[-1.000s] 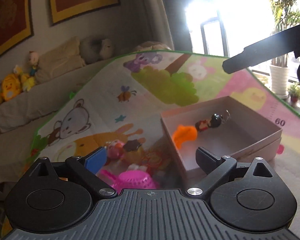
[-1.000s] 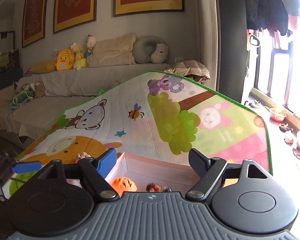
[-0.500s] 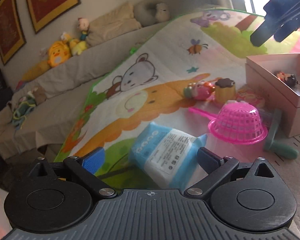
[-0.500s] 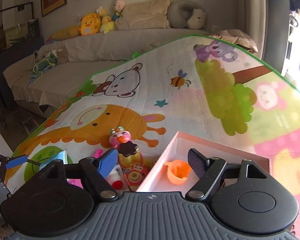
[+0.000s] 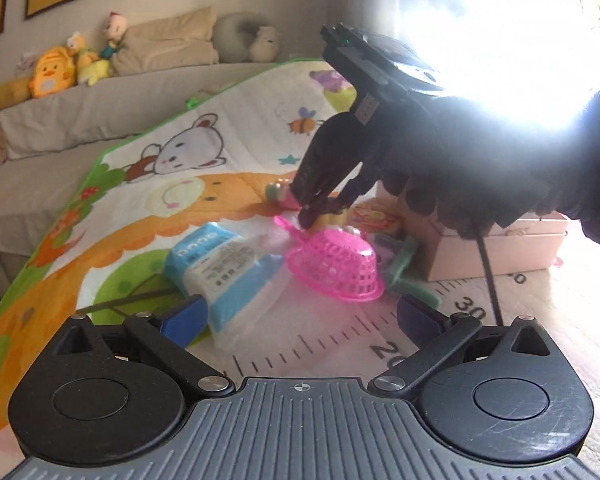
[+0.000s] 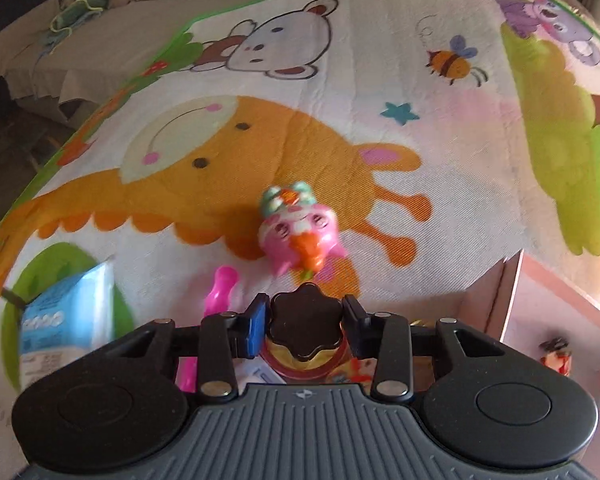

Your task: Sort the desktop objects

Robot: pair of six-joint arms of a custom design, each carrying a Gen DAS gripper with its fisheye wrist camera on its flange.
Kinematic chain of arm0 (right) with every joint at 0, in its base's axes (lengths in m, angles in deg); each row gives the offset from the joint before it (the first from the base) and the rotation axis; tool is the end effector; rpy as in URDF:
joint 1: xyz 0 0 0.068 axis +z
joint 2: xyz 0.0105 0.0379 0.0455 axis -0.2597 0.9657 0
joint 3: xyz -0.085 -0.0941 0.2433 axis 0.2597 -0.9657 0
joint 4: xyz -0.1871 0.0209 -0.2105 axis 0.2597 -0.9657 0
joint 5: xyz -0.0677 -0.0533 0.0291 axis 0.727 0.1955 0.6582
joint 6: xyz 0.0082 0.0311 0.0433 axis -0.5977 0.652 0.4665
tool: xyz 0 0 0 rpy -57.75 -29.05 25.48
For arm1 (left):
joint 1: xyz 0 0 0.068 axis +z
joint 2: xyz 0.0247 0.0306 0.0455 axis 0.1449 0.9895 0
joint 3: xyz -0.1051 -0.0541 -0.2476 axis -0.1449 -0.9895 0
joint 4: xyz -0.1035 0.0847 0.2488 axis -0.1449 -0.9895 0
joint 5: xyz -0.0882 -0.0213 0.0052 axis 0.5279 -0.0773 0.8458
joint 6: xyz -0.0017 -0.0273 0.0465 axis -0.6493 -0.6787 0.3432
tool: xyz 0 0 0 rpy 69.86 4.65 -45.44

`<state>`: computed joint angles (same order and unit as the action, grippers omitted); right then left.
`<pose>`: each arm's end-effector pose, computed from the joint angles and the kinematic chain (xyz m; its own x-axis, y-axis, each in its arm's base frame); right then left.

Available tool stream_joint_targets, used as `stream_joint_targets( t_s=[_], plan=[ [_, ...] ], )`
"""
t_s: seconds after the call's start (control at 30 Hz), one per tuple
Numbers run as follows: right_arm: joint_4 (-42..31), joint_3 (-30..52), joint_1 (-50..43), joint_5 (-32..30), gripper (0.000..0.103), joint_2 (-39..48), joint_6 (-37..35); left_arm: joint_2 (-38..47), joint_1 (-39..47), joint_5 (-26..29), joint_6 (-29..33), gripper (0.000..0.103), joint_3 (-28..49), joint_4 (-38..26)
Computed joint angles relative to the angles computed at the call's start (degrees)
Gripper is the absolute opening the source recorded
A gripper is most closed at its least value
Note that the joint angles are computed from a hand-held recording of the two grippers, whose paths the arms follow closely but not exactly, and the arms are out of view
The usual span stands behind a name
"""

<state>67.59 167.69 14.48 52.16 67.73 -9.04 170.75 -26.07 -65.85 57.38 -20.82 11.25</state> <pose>0.4309 0.2437 0.0719 -0.8083 -0.3427 -0.4787 -0.4107 0.9108 0.0413 0.1943 -0.1212 0.0483 -0.5068 0.1088 -0.8552 0.2548 0.9666 -0.0281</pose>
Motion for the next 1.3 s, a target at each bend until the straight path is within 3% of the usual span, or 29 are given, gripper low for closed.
stream_joint_targets(
  t_s=[0.1,0.2,0.4,0.5,0.63,0.73,0.83,0.93,1.0,1.1,1.17,1.23,1.3],
  plan=[
    [1.0,-10.2,1.2,-7.9,0.038,-7.8,-3.5,0.6,-1.8,1.2,0.6,0.103,-0.5,1.5],
    [9.2,-24.1,1.9,-9.6,0.039,-18.8,-4.5,2.3,-4.1,1.1,1.6,0.103,-0.9,3.7],
    [25.9,-48.1,3.6,1.6,0.041,-35.7,-9.9,7.5,-9.4,-8.7,3.8,0.103,3.2,0.0],
    [30.9,-54.6,4.6,4.9,0.041,-36.4,-13.8,7.5,-8.8,-12.5,2.5,0.103,4.7,-4.3],
    [40.1,-57.5,5.7,8.2,0.038,-30.0,-15.1,1.9,-6.8,-16.7,-2.0,0.103,5.1,-12.7],
    [43.5,-56.9,4.2,6.1,0.024,-26.1,-12.8,-5.7,-5.6,-11.8,-4.6,0.103,2.0,-14.0],
    [44.7,-59.7,2.8,2.0,0.022,-28.2,-10.8,-9.5,-7.7,-10.1,-5.3,0.103,1.4,-15.5],
    [46.2,-66.2,2.5,-0.3,0.021,-33.9,-11.1,-5.6,-10.8,-11.9,-4.1,0.103,5.0,-16.5],
    [47.2,-70.9,2.6,1.3,0.013,-37.9,-11.4,-2.4,-12.1,-12.6,-4.6,0.103,8.2,-17.6],
    [50.4,-77.8,1.3,4.7,0.012,-42.5,-10.3,2.3,-12.3,-11.4,-4.5,0.103,12.3,-17.8],
    [53.9,-81.6,-1.5,3.8,0.012,-44.0,-8.8,5.5,-12.5,-11.8,-4.4,0.097,16.0,-19.7],
    [57.0,-84.3,-4.3,2.0,0.015,-44.5,-6.9,8.0,-12.5,-12.0,-3.9,0.070,19.1,-22.3],
    [62.6,-86.0,-7.0,0.6,0.027,-41.4,-4.8,9.4,-12.1,-11.9,-4.5,0.060,21.3,-24.8]
  ],
)
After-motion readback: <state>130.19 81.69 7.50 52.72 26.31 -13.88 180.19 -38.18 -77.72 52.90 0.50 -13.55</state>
